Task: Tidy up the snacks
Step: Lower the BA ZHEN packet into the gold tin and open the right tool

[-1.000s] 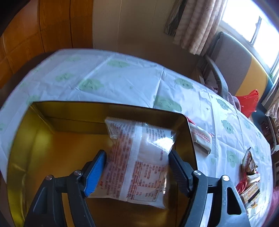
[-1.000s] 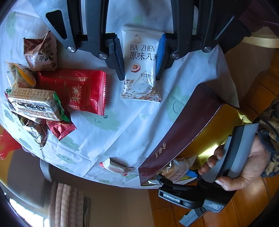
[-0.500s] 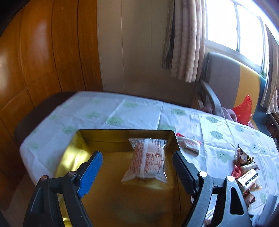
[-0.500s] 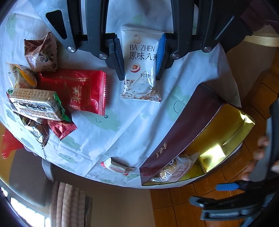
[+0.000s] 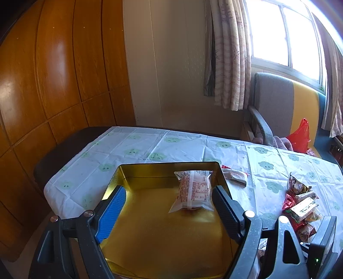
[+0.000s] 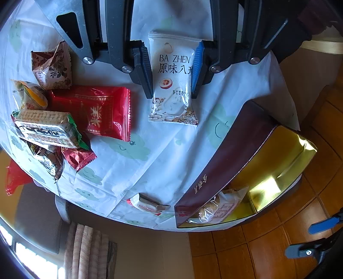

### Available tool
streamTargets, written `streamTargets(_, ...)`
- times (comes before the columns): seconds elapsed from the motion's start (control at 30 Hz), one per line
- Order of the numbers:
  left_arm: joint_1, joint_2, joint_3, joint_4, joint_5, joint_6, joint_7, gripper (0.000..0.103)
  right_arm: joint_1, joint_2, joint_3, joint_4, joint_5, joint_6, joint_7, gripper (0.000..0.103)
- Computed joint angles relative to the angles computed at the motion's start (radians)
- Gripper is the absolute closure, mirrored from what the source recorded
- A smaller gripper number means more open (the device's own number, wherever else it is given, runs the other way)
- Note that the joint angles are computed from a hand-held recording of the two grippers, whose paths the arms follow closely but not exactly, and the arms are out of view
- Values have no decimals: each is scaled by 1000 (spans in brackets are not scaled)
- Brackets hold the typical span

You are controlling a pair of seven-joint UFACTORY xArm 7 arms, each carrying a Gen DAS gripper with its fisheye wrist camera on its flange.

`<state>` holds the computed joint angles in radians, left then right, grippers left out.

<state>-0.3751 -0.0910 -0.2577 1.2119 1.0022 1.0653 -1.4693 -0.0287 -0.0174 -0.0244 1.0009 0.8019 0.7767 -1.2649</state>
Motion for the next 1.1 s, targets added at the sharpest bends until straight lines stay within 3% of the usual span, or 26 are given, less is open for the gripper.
streamTargets(0.5, 9, -37, -13, -46, -30, 2, 1, 19, -17, 25, -2, 47, -12, 56, 80, 71)
streamTargets(0.63, 16, -43, -12, -62, -43, -7, -2, 19, -28, 19, -5, 87, 29, 100, 91, 71)
streamTargets(0.9, 67, -123, 13, -175, -156, -103, -16, 19, -10, 32, 16, 218, 98, 250, 152, 71)
streamTargets(1.1, 141, -205, 24, -286, -282, -177, -27, 20, 51, 57, 64, 276, 99, 232, 192, 70)
